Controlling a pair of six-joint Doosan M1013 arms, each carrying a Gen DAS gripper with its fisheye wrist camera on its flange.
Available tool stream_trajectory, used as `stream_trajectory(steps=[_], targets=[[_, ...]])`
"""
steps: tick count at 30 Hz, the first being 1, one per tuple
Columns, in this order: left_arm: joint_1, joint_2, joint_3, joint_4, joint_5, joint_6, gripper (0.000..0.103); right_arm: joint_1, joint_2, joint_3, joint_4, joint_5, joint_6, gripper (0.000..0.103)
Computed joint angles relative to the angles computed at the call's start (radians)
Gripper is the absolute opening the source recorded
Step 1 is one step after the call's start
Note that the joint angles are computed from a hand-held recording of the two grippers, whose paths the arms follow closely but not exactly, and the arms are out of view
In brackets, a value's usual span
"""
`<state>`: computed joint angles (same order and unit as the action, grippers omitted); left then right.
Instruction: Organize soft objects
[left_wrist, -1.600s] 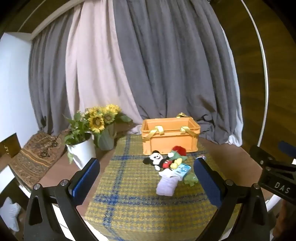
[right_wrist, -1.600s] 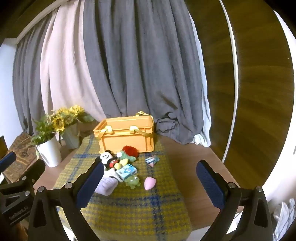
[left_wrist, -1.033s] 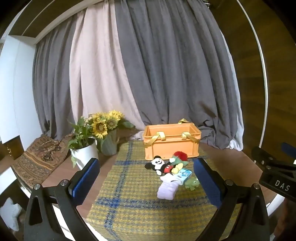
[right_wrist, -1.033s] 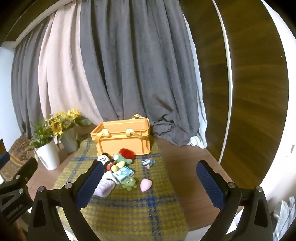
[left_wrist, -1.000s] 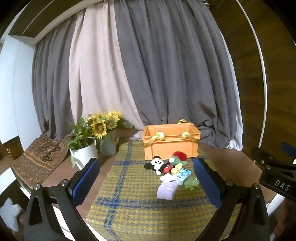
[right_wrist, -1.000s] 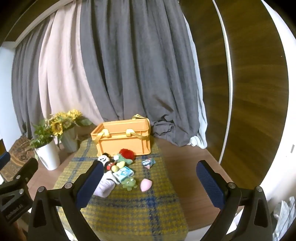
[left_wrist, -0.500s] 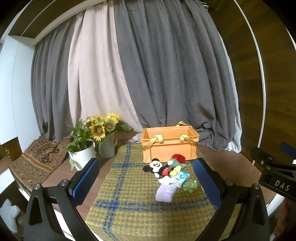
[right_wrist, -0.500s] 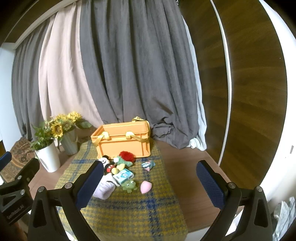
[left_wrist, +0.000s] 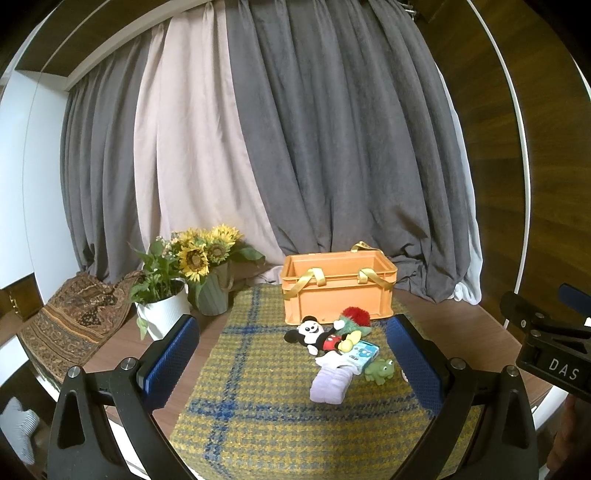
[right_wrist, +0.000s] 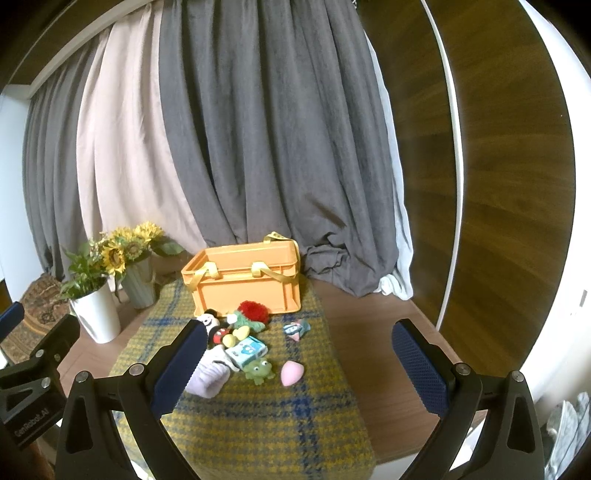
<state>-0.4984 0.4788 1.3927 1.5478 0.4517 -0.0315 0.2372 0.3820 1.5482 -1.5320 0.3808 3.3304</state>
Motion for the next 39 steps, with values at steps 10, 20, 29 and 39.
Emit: stream_trajectory(steps=[10,20,29,39], targets=[[0.001,0.004,-0.006,-0.021,-0.008,0.016,0.103,0.001,0.003,-0.005,0.013,0.002,-0.014,0.101],[0.000,0.007,-0.009,-0.024,-0.010,0.019,0.103,0.001,0.004,-0.007,0.015,0.002,-0.016,0.101],[0.000,0.007,-0.008,-0.025,-0.011,0.018,0.103,0.000,0.008,-0.011,0.029,0.002,-0.030,0.101],[-0.001,0.010,-0.009,-0.021,-0.012,0.014,0.103,0.001,0.008,-0.012,0.030,0.002,-0.031,0.101]])
